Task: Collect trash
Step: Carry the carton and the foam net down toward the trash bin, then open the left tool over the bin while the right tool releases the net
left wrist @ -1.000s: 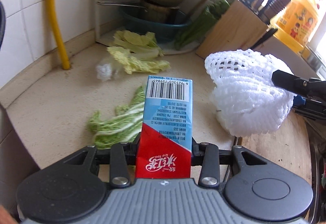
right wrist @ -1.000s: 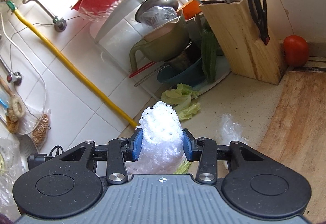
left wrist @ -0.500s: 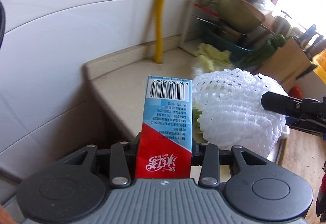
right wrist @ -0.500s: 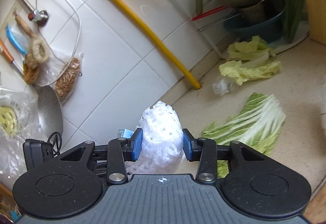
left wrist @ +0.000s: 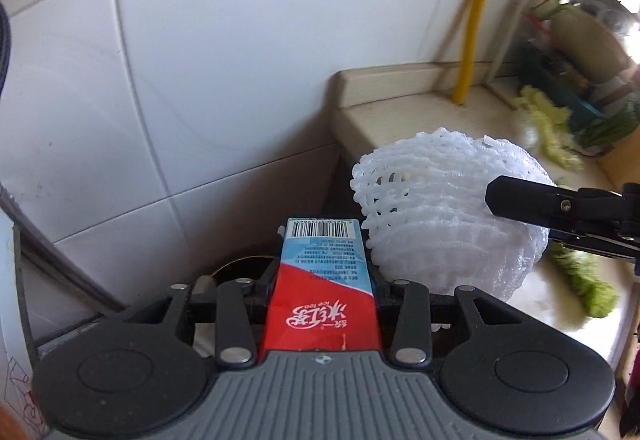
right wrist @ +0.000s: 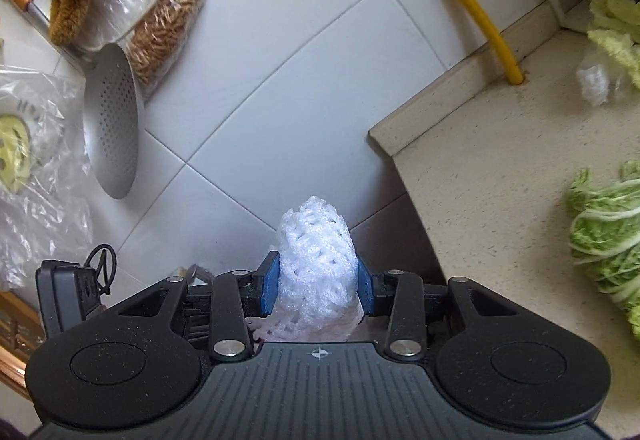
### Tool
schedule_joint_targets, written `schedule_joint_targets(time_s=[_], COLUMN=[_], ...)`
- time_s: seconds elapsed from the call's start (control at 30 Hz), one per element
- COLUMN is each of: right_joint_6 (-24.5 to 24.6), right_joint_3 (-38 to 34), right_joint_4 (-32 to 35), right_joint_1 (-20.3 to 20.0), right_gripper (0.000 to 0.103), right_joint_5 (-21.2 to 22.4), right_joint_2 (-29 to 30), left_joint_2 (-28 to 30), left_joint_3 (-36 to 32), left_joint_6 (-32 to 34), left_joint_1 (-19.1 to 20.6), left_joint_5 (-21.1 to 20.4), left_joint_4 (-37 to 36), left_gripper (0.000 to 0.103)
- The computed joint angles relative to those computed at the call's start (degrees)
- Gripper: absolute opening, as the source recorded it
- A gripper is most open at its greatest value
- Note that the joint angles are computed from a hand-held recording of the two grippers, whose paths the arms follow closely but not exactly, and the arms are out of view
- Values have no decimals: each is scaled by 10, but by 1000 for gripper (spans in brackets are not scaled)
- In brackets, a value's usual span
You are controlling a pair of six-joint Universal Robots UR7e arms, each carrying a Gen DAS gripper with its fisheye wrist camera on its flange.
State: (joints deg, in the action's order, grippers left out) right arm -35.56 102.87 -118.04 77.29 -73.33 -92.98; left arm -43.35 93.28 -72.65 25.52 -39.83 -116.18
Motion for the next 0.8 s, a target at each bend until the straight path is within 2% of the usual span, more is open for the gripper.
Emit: schedule_joint_targets(time_s=[0.17,0.33,0.43,0.5,0.57,0.67,0.8], right_joint_6=[19,18,18,25,29,28,35], right_joint_3=[8,30,40,44,49,54,64], right_joint_4=[-36,-79,-97,-111,-125,-138,-154], right_joint_1=[20,31,32,33,32,37,40], right_gripper=[47,47,51,58,58,63,65], right_joint_5=[-33,-74,-92,-103,-105,-120,-130], right_joint_2=[45,69,85,96,107,119,124], left_joint_2=[-3,-3,9,12,11,3,-12], left_joint_3=[11,29,25,26,26,34,48], left_joint_6=[-25,-41,-40,-40,-55,-84,-107], left_joint_1=[22,49,59,68,76,77,65], left_joint_5=[13,-4,1,-2,-11,-9,0], left_joint_4=[26,13,26,22,28,36,43], left_gripper=[37,37,38,41,41,41,42])
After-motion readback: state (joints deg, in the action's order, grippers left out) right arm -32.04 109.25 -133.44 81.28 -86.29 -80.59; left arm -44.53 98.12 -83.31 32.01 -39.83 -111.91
